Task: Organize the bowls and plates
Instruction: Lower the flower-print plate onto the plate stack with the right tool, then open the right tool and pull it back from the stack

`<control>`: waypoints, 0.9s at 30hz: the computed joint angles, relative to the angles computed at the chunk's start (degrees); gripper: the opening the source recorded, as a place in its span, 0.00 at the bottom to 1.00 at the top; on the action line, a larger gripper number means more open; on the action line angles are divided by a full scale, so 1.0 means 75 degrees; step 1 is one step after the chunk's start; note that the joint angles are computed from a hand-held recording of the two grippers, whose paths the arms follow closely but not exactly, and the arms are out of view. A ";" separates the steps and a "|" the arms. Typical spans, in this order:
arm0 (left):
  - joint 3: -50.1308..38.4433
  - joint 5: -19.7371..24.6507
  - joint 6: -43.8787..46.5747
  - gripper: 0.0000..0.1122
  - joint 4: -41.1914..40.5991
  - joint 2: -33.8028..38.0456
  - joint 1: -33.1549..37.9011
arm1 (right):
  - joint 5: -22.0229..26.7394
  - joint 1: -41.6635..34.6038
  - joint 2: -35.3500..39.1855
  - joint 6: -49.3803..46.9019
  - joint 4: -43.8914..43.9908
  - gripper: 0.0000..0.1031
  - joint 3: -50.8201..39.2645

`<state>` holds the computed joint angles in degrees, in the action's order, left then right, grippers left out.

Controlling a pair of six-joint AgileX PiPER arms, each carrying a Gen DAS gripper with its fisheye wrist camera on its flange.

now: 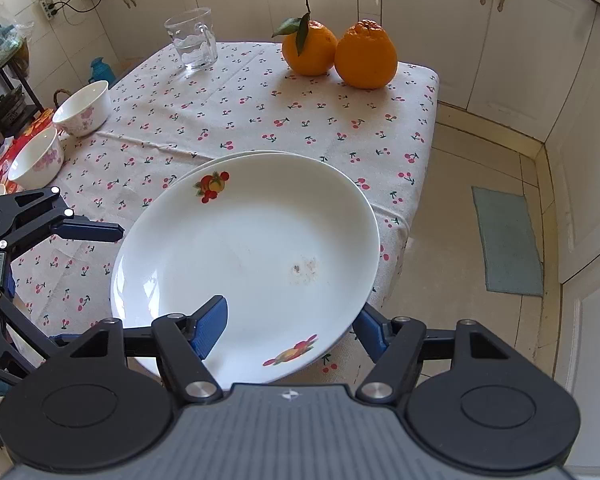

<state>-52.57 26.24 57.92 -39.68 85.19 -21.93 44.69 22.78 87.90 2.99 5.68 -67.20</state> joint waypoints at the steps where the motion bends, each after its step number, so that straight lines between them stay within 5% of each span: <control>1: 0.0021 -0.0005 -0.0002 0.76 0.0001 -0.0026 -0.0008 | 0.0008 0.0019 -0.0003 0.0046 -0.0036 0.72 0.0010; 9: 0.0222 -0.0058 0.0359 0.77 -0.0281 -0.0227 0.0041 | 0.0027 0.0126 -0.0048 0.0289 -0.0230 0.73 0.0123; 15: 0.0545 -0.0058 0.1171 0.81 -0.0971 -0.0659 0.0274 | -0.0396 0.0423 -0.0452 0.0607 -0.0322 0.95 0.0413; 21: 0.0847 0.0290 0.2161 0.85 -0.1775 -0.1221 0.0765 | -0.0821 0.1440 -0.0894 0.2621 -0.1792 1.00 0.0638; 27: 0.1181 0.0721 0.2421 0.86 -0.1843 -0.1887 0.1303 | -0.0752 0.3058 -0.1016 0.6203 -0.4601 1.00 0.0851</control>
<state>-43.71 31.65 76.08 -53.50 71.04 -12.16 39.05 45.72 80.28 49.51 -28.83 -60.82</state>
